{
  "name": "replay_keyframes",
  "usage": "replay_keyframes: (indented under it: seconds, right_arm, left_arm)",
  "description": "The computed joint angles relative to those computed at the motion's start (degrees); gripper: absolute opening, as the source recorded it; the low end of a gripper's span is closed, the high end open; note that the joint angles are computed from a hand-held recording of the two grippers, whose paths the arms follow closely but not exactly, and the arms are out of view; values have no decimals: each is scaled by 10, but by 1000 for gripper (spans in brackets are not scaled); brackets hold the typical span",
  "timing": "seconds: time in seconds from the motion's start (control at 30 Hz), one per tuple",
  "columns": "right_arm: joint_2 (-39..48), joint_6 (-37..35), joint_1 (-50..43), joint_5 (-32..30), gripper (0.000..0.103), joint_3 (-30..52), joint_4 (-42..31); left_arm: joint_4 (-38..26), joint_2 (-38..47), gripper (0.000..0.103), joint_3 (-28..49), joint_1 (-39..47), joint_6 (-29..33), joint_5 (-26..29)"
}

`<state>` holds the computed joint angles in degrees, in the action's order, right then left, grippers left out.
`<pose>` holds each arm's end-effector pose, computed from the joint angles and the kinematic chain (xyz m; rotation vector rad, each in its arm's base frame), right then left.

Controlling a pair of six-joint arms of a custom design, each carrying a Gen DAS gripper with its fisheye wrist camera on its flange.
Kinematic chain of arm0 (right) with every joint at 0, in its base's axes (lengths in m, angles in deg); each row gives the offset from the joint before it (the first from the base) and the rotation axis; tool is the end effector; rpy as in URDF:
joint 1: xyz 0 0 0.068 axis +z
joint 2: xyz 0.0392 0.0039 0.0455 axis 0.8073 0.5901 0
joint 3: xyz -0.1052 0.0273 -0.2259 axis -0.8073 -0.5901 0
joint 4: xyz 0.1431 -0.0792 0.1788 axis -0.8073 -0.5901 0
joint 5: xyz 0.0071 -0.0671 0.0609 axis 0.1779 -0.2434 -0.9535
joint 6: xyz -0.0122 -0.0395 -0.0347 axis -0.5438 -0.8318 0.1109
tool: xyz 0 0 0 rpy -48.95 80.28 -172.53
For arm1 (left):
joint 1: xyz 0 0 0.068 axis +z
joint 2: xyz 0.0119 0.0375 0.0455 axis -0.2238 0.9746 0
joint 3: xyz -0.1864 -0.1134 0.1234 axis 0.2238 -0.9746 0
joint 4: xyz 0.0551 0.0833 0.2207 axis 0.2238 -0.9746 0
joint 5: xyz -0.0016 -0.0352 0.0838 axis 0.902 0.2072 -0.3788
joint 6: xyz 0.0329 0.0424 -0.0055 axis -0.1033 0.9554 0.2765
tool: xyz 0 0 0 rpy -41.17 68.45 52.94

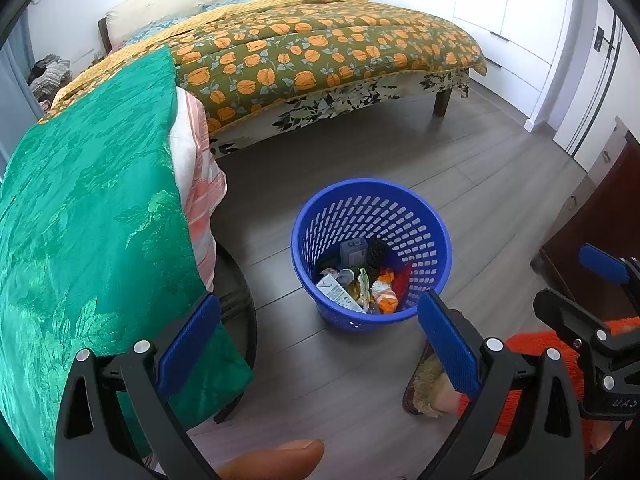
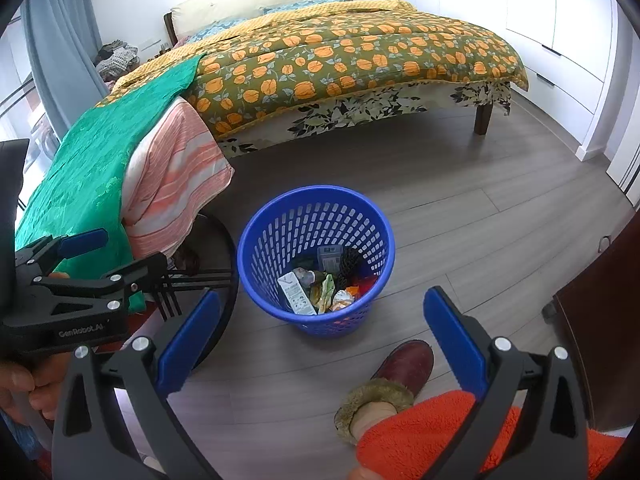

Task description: Collect trash

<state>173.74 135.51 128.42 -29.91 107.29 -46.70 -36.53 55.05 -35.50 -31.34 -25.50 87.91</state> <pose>0.0990 0.2758 0.1813 0.7457 2.3493 -0.0726 0.2605 -0.0966 0.1862 1.0755 2.3416 -0.2936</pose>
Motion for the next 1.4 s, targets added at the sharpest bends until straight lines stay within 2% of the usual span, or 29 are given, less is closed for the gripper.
replay_keyframes:
  seconds: [1.2,1.4]
  right_arm:
    - [-4,-3,2,-7,98,-15,10]
    - [-7,5,6,-10,98,-21,8]
  left_arm:
    - [25,-7,98,-14,7,1,0]
    - [7,-5,98,-3,6,5,1]
